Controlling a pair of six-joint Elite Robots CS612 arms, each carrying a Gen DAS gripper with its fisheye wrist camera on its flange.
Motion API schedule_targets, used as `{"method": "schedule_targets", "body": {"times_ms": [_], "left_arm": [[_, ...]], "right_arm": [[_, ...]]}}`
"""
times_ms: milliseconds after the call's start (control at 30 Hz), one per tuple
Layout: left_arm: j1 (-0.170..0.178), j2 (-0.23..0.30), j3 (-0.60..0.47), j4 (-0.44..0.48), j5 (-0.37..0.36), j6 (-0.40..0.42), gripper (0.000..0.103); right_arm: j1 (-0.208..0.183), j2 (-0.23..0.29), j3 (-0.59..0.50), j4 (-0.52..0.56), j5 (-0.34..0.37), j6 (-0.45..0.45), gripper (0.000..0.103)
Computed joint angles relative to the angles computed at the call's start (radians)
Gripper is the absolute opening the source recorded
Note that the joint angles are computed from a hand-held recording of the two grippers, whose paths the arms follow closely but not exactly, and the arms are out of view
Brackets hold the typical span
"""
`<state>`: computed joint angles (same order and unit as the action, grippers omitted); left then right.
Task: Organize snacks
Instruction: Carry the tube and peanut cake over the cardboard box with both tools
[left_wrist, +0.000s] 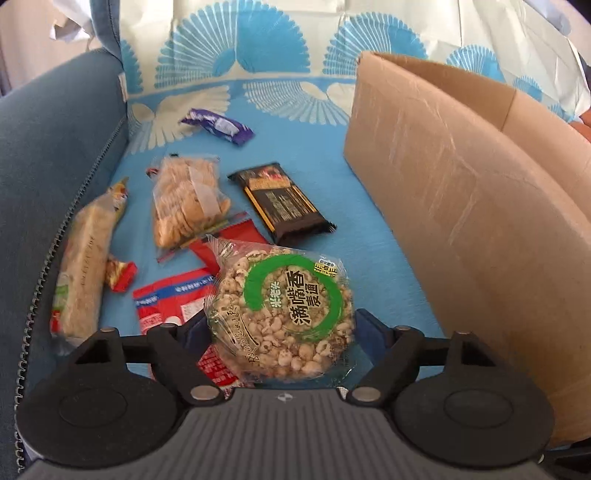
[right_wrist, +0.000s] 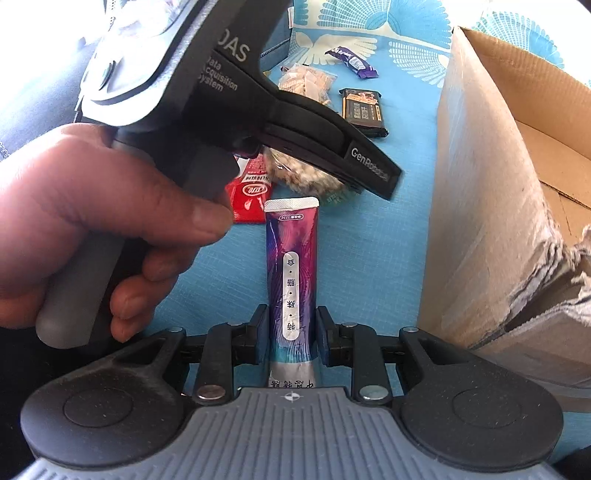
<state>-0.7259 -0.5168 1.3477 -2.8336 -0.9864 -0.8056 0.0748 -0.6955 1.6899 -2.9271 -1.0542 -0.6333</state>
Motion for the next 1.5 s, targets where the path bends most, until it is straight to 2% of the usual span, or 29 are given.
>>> {"method": "schedule_targets", "body": {"times_ms": [100, 200, 400, 500, 633, 767, 867, 1100, 1200, 1333, 1433, 1500], "left_arm": [[-0.001, -0.01, 0.022, -0.047, 0.02, -0.037, 0.083], [-0.005, -0.023, 0.057, -0.131, 0.058, -0.084, 0.083], [-0.037, -0.054, 0.148, -0.314, 0.225, -0.189, 0.083], [-0.049, -0.074, 0.181, -0.337, 0.277, -0.272, 0.083], [-0.067, -0.091, 0.206, -0.382, 0.328, -0.3, 0.083], [-0.081, -0.101, 0.209, -0.386, 0.375, -0.286, 0.083], [-0.084, -0.105, 0.203, -0.404, 0.386, -0.259, 0.083], [-0.089, -0.097, 0.162, -0.46, 0.38, -0.17, 0.083], [-0.093, -0.083, 0.134, -0.482, 0.383, -0.097, 0.083], [-0.099, -0.062, 0.095, -0.518, 0.39, 0.001, 0.083], [-0.101, -0.05, 0.072, -0.541, 0.381, 0.043, 0.083], [-0.101, -0.044, 0.056, -0.54, 0.367, 0.065, 0.083]], "right_arm": [[0.0, 0.0, 0.009, -0.023, -0.001, -0.004, 0.028], [0.002, -0.005, 0.037, -0.075, -0.002, 0.006, 0.028], [-0.01, -0.009, 0.066, -0.191, 0.055, 0.057, 0.027], [-0.014, -0.018, 0.086, -0.256, 0.093, 0.077, 0.027], [-0.021, -0.029, 0.113, -0.344, 0.137, 0.09, 0.027], [-0.04, -0.043, 0.118, -0.388, 0.174, 0.124, 0.027], [-0.062, -0.053, 0.099, -0.393, 0.197, 0.19, 0.027], [-0.107, -0.044, 0.038, -0.494, 0.21, 0.377, 0.026], [-0.128, -0.026, -0.017, -0.55, 0.193, 0.455, 0.026], [-0.159, 0.005, -0.088, -0.604, 0.162, 0.501, 0.025], [-0.169, 0.054, -0.153, -0.631, 0.106, 0.545, 0.024], [-0.171, 0.086, -0.19, -0.601, 0.048, 0.586, 0.024]]}}
